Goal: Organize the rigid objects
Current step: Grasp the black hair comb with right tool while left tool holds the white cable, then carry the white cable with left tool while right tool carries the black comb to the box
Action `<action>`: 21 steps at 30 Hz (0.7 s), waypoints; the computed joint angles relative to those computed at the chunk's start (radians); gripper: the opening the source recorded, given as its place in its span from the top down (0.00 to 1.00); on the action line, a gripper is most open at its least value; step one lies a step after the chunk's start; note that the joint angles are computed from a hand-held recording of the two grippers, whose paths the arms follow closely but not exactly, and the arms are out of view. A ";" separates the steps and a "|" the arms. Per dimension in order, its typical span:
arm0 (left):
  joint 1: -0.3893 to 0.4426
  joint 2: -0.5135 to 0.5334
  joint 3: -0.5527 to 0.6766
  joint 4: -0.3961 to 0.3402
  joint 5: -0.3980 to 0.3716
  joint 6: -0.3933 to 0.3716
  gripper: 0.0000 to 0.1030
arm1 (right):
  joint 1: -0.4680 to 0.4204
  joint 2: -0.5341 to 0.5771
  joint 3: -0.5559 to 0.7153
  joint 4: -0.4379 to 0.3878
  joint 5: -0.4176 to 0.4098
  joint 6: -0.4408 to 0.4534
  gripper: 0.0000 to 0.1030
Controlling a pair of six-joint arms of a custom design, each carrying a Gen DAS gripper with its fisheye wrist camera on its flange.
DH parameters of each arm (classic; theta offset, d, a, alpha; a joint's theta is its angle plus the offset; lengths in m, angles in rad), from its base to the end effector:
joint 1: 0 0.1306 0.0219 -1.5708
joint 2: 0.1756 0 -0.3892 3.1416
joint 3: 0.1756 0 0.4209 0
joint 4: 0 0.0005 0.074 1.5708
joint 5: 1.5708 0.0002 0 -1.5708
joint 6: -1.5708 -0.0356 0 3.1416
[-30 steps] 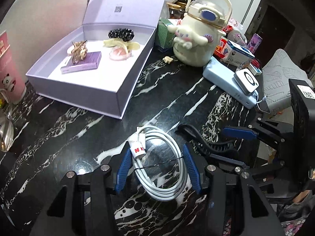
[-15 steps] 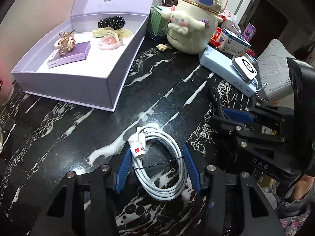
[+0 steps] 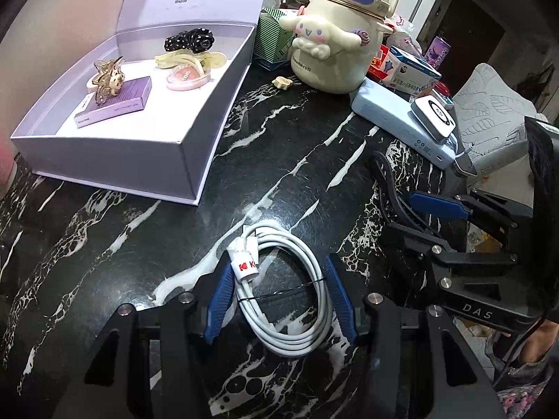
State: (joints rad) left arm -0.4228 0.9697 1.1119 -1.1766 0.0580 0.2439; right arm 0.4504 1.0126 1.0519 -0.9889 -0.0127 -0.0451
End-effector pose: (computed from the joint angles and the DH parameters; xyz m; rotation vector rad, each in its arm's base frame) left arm 0.3033 -0.1393 0.4505 0.2565 2.6239 -0.3093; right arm 0.3248 0.1570 0.4190 -0.5150 2.4811 0.2150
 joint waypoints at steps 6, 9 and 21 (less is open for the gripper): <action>0.003 0.001 0.002 0.000 0.014 0.007 0.50 | -0.002 -0.010 -0.007 0.015 -0.009 -0.013 0.80; -0.004 0.003 0.010 -0.002 0.010 -0.002 0.50 | 0.006 -0.012 -0.008 0.014 -0.004 -0.017 0.80; -0.025 0.019 0.065 0.004 -0.008 -0.036 0.50 | 0.012 -0.028 0.000 0.011 0.010 -0.057 0.81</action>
State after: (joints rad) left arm -0.4476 0.9891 1.1767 -1.1725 0.0503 0.2076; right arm 0.4625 0.9845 1.0522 -0.9784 -0.0029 -0.1019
